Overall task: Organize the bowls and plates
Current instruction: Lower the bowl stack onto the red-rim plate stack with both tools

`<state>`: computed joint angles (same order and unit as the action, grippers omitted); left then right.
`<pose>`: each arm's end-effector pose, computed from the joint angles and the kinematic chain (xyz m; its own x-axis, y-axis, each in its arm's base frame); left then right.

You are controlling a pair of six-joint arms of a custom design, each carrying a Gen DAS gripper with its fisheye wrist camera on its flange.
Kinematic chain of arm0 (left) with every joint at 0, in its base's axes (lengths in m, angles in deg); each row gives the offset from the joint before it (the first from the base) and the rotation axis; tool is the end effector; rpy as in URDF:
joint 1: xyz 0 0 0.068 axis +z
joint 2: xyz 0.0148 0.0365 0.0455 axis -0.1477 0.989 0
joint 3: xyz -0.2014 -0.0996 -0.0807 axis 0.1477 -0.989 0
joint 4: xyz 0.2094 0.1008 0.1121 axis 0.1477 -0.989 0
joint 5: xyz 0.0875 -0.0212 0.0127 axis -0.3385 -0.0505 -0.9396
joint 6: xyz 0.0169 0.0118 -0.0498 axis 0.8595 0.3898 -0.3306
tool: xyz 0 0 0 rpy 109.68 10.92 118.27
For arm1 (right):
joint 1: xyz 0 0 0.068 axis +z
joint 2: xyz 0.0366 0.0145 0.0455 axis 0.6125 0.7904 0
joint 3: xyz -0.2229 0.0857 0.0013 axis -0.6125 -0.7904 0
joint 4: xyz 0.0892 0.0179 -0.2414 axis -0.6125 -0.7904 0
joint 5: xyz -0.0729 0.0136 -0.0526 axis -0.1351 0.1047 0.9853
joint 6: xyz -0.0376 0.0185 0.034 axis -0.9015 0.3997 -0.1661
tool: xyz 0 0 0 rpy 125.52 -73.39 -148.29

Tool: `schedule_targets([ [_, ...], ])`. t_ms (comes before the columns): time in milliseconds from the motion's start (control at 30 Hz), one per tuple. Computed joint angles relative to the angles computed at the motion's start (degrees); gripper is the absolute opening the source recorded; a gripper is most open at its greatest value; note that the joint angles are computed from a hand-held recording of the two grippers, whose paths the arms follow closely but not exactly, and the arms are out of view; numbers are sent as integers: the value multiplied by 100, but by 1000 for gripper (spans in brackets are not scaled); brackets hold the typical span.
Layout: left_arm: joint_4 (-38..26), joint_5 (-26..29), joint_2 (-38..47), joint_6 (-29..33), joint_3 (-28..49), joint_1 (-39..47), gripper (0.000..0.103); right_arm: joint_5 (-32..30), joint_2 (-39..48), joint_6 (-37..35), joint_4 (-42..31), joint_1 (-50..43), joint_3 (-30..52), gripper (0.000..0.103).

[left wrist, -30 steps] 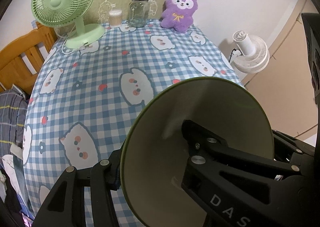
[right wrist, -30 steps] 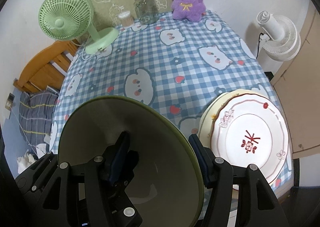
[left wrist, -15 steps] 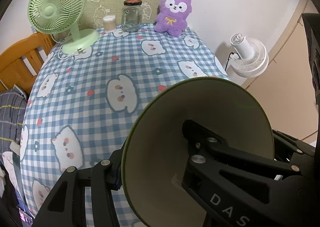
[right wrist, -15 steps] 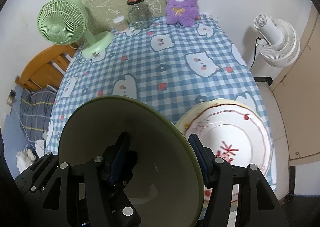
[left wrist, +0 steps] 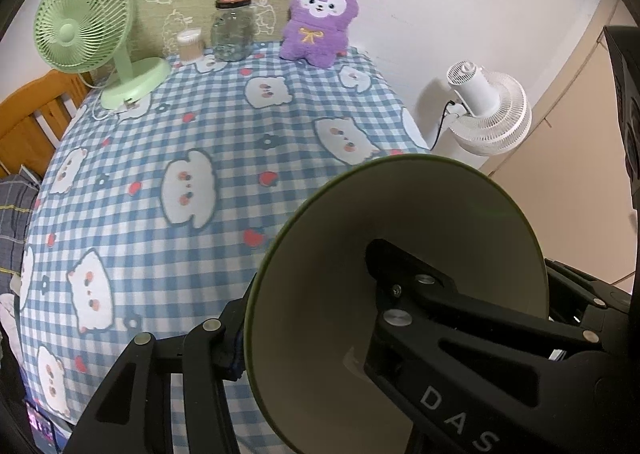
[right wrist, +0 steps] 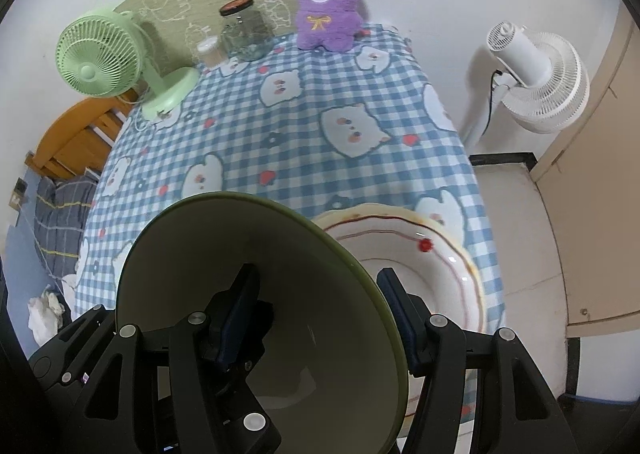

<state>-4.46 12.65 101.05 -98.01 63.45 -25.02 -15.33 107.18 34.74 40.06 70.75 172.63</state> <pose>0.2664 -0.0775 0.1954 -0.8801 -0.1788 -0.4398 -0.1165 0.9794 -0.1651 0.3183 0.2078 0.1864 -0.8961 -0.1985 -0.3970 -0.2815 0.9457 0.1626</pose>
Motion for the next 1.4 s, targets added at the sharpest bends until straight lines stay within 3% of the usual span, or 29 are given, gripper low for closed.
schedule_targets([
  [800, 350, -238, 1465, -1314, 580, -875, 53, -479, 562, -1147, 164, -812, -155, 63],
  [1400, 479, -369, 1672, -1499, 705, -794, 53, -498, 929, -1223, 165, -833, 232, 63],
])
